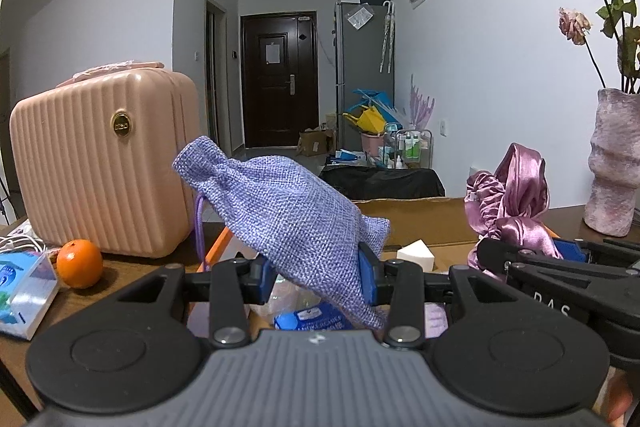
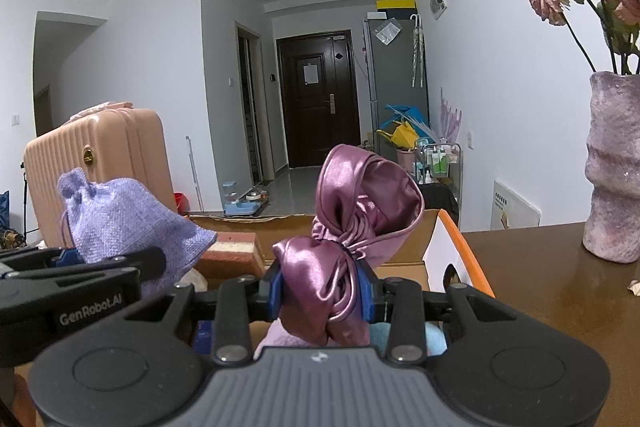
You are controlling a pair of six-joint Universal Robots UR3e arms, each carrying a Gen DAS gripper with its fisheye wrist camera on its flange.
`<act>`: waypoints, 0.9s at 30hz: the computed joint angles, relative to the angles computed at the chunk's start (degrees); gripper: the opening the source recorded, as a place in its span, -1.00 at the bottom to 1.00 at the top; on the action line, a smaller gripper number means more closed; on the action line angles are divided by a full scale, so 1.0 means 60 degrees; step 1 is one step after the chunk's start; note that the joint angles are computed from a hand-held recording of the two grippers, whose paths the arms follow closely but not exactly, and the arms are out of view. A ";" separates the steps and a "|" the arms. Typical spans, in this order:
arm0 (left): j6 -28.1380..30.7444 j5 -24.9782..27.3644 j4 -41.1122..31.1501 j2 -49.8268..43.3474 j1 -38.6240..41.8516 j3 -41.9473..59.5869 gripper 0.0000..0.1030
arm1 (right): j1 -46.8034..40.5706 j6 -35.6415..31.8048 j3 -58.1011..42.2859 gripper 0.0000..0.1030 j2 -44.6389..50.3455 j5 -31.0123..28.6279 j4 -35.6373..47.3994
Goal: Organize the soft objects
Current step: 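Carry the lavender pouch and pink bow with both grippers over the box, then lower both items into the box and open both grippers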
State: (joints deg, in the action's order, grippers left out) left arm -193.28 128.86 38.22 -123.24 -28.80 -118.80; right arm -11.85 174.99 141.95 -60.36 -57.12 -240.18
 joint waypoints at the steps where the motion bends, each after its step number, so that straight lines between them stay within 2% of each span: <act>1: 0.0047 -0.0049 -0.0008 -0.0048 0.0051 0.0072 -0.20 | 0.0029 -0.0003 -0.0079 -0.31 0.0054 -0.0021 0.0018; 15: 0.0338 -0.0625 -0.0149 -0.0422 0.0625 0.0629 -0.20 | 0.0300 -0.0015 -0.1026 -0.31 0.0283 -0.0394 0.0670; 23: 0.0323 -0.0633 -0.0210 -0.0462 0.0626 0.0686 -0.20 | 0.0454 -0.0122 -0.1122 -0.31 0.0333 -0.0547 0.0754; 27: 0.0308 -0.0659 -0.0414 -0.0428 0.0629 0.0752 -0.10 | 0.0437 -0.0230 -0.1319 -0.16 0.0207 -0.0529 0.1300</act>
